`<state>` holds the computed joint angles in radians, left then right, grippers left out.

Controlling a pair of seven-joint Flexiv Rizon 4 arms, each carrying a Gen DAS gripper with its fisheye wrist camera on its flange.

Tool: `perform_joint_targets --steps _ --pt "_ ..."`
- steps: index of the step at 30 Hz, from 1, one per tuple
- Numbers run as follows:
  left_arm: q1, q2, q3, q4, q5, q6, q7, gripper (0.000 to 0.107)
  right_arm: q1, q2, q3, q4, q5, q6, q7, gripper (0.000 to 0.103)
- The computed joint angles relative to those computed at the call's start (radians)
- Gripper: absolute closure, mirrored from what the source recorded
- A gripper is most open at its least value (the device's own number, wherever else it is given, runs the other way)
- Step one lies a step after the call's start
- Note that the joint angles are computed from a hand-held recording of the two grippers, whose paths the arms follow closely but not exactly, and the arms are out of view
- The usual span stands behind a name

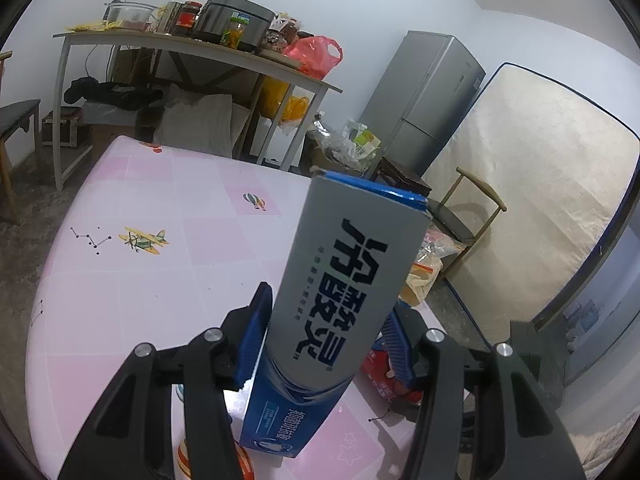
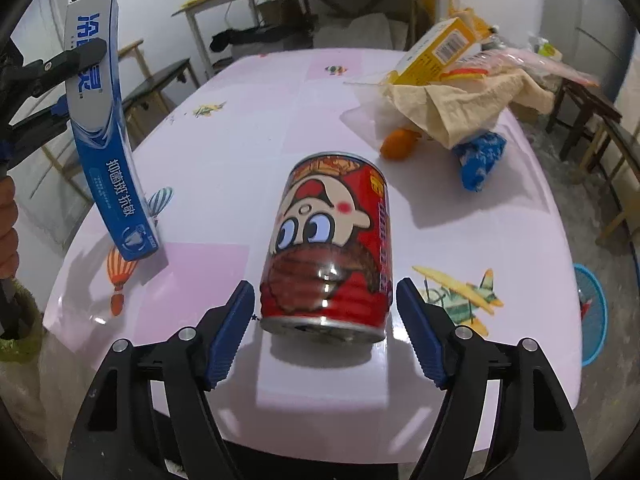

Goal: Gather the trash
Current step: 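Lift the toothpaste box with the left tool while the right tool grasps the red can, then carry the toothpaste box and red can over the wastebasket and open both tools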

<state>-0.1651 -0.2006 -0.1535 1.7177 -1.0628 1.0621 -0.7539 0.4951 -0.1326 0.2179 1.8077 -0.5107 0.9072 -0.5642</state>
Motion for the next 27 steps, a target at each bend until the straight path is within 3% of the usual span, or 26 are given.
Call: perform_joint_targets --steps 1,2,5,11,27 --pt "0.0 -0.001 0.0 0.0 0.002 -0.001 -0.001 0.055 0.006 0.001 -0.007 0.013 -0.044 0.009 0.038 0.033" --pt "-0.001 -0.002 0.001 -0.001 0.009 -0.003 -0.008 0.055 0.011 0.002 -0.012 0.019 -0.082 -0.002 0.063 0.039" --pt "-0.002 -0.002 0.001 0.001 0.021 -0.007 -0.017 0.056 0.014 0.016 -0.015 0.04 -0.161 -0.015 0.111 0.041" --pt "-0.005 0.0 -0.001 0.004 0.021 -0.001 -0.017 0.056 -0.003 0.063 -0.003 0.035 -0.217 -0.083 0.059 0.041" --pt "-0.009 -0.015 -0.006 -0.007 0.05 -0.024 -0.038 0.056 -0.015 0.02 0.003 -0.06 -0.065 -0.125 -0.106 0.041"
